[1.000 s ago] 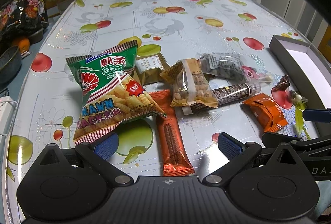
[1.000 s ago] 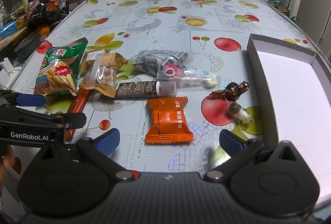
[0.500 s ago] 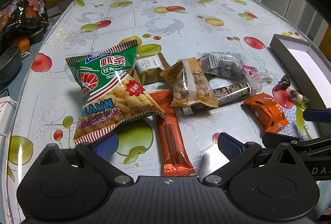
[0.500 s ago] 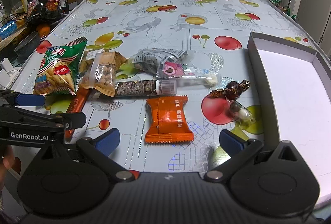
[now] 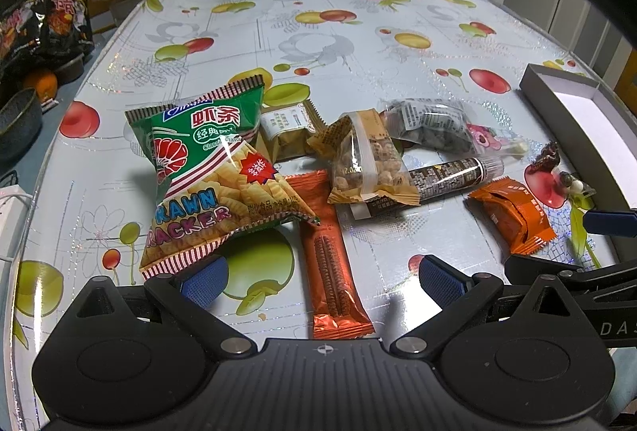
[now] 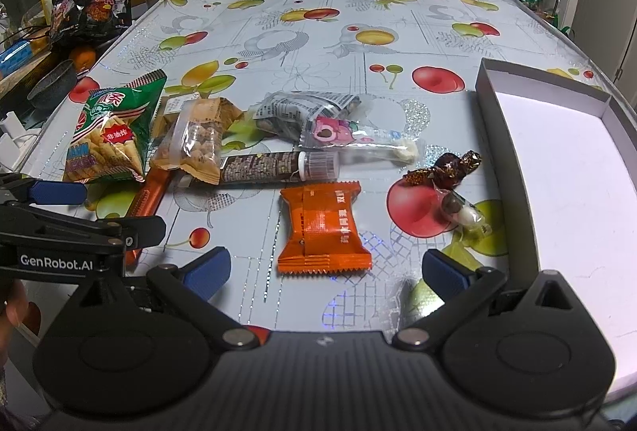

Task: Organize snacks

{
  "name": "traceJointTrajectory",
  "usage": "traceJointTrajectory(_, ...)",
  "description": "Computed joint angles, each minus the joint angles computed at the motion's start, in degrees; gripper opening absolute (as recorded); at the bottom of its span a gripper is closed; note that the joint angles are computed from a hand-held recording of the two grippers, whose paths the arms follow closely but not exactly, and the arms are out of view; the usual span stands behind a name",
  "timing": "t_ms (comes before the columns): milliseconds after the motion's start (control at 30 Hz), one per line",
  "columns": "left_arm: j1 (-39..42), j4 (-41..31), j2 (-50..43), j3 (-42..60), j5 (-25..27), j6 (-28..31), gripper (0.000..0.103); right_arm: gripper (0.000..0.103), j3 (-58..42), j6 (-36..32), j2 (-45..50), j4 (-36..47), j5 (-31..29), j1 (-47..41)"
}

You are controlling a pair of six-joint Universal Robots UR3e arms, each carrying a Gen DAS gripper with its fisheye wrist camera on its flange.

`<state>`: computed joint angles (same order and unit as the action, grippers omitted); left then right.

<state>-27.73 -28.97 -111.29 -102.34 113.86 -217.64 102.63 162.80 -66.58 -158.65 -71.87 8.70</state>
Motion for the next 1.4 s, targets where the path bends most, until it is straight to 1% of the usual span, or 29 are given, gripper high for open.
traceJointTrajectory(567, 0.05, -1.09, -0.81, 1.33, -0.23, -0.19, 0.103, 0.103, -0.63, 0.18, 0.24, 0.94, 0.03, -0.06)
traceJointTrajectory(867, 0.72, -0.03, -1.63, 1.19, -1.40, -0.05, 0.102, 0.103, -1.20, -0.24, 1.28, 1.08, 0.82, -0.39)
traceJointTrajectory(933, 0.83, 1.23, -1.83, 0.67, -1.64, 0.29, 0.100, 0.103, -0.89, -0.55, 1.65, -0.42, 0.68, -0.19)
traceJointTrajectory(1100, 0.16, 8.31, -2.93, -1.90, -0.21, 1.77, 0.096, 0.103, 1.67, -2.17, 2.73, -7.39, 2.68, -0.86)
traceJointTrajectory(1200, 0.41, 11.44, -3.39, -3.11, -0.68, 2.07, 0.093, 0.102, 2.40, -3.08, 3.72, -10.58, 3.28, -1.05)
traceJointTrajectory(1233, 0.64, 12.21, -3.42, -3.59, -1.10, 2.09, 0.092, 0.101, 2.66, -3.51, 4.21, -11.96, 3.12, -0.90)
traceJointTrajectory(1300, 0.90, 13.83, -3.45, -4.63, -1.51, 2.36, 0.092, 0.094, 2.74, -4.77, 5.14, -13.81, 2.36, -0.37)
traceJointTrajectory(1400, 0.83, 15.87, -3.74, -6.04, -0.69, 2.58, 0.089, 0.087, 2.40, -6.75, 6.22, -14.49, 1.96, 0.14)
